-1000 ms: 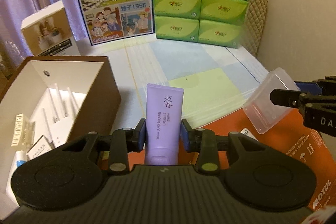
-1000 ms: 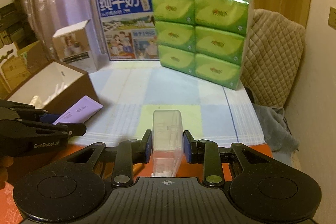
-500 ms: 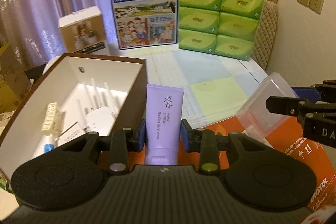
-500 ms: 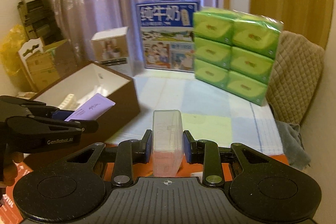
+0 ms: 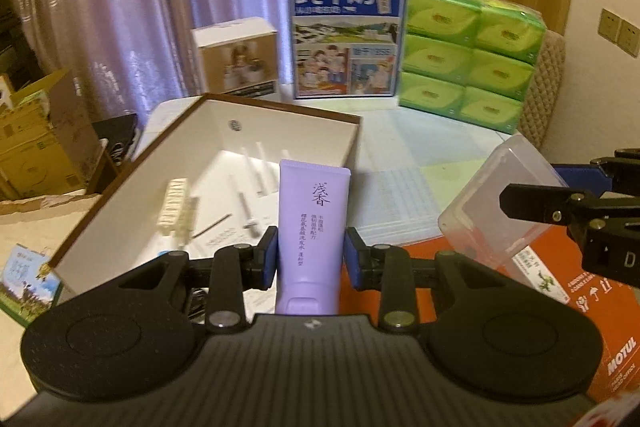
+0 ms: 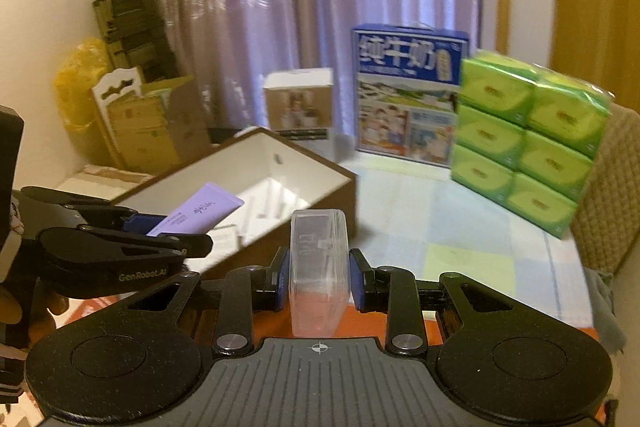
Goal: Organize rigid objects
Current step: 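Carry the purple tube with the left tool while the right tool carries the clear box into the brown box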
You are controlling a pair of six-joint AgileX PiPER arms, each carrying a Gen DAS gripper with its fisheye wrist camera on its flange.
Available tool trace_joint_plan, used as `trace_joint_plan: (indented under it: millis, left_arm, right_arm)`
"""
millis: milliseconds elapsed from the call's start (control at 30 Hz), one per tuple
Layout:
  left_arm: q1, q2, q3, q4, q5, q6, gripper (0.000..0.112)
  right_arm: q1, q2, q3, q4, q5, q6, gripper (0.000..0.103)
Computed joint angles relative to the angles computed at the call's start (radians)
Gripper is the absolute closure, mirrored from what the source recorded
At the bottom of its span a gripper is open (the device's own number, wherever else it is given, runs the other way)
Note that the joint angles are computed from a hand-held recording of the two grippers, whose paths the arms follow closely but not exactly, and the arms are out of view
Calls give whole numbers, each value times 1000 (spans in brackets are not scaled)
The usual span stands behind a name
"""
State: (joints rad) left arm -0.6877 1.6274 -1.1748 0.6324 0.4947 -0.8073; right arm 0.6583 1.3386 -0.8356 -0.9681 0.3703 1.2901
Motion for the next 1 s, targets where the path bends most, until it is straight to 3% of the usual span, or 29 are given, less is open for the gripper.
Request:
trace_joint_plan:
  millis: [233, 500, 1000]
  left_arm:
    - [100, -78, 74, -11, -16, 45, 83]
    - [251, -106, 99, -113, -52, 216, 83]
    - [462, 30, 23, -431, -99, 625, 83]
  right_arm:
    - [55, 113, -130, 9, -32, -23, 76]
    - [77, 282, -320, 127, -72, -157, 76]
    - [68, 606, -666, 540, -16, -566, 76]
